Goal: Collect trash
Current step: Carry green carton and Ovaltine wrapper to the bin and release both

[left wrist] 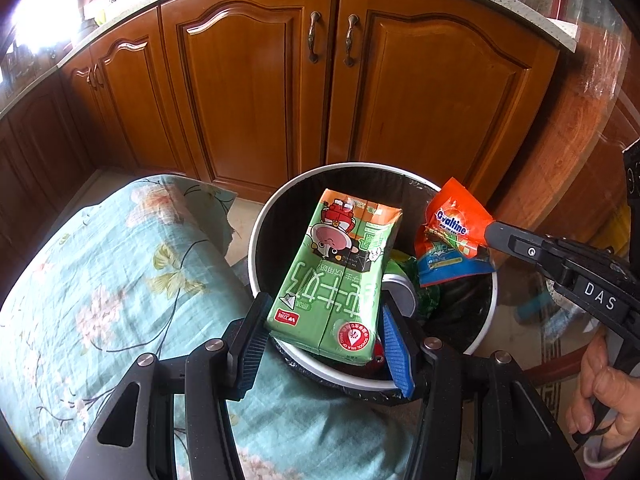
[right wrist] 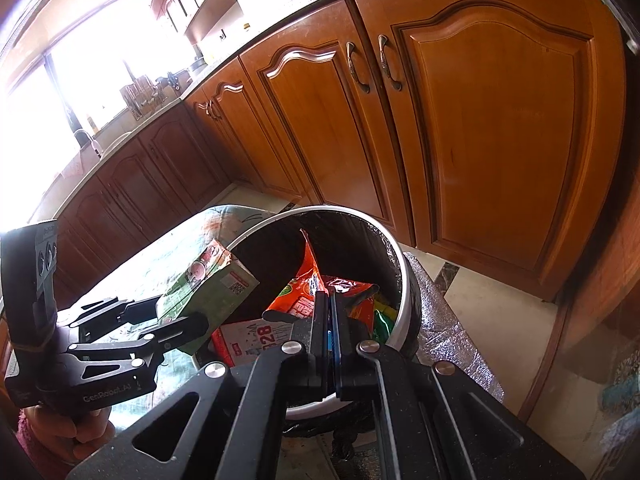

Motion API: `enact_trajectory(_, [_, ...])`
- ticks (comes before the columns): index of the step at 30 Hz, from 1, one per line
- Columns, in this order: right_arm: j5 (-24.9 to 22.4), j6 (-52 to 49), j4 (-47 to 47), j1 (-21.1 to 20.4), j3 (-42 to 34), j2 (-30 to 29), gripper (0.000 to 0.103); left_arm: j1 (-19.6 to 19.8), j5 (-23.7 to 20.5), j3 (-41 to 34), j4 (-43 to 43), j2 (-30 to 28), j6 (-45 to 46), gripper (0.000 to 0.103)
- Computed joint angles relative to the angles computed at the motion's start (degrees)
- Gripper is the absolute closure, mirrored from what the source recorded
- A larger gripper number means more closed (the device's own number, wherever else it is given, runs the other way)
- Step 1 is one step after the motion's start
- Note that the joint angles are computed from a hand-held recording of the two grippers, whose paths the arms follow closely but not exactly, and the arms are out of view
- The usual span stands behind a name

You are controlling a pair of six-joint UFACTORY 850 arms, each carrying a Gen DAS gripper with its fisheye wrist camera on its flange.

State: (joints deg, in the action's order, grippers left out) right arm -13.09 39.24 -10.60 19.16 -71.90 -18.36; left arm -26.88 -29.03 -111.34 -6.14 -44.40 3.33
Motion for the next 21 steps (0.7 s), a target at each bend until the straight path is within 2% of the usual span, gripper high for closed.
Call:
enact_trajectory(15, [-3.6,-2.7,1.6,0.0,-2.7,-2.3,0.101,-0.1,-3.6,-5.4,0.2,-3.4,0.1,0.052])
enact_trajectory(21, [-4.9,-1.2,-0.5,0.4,-4.1,-3.2,0.097,-0.1,-4.3,-6.8,0.1,-4.3,-0.2,0.051])
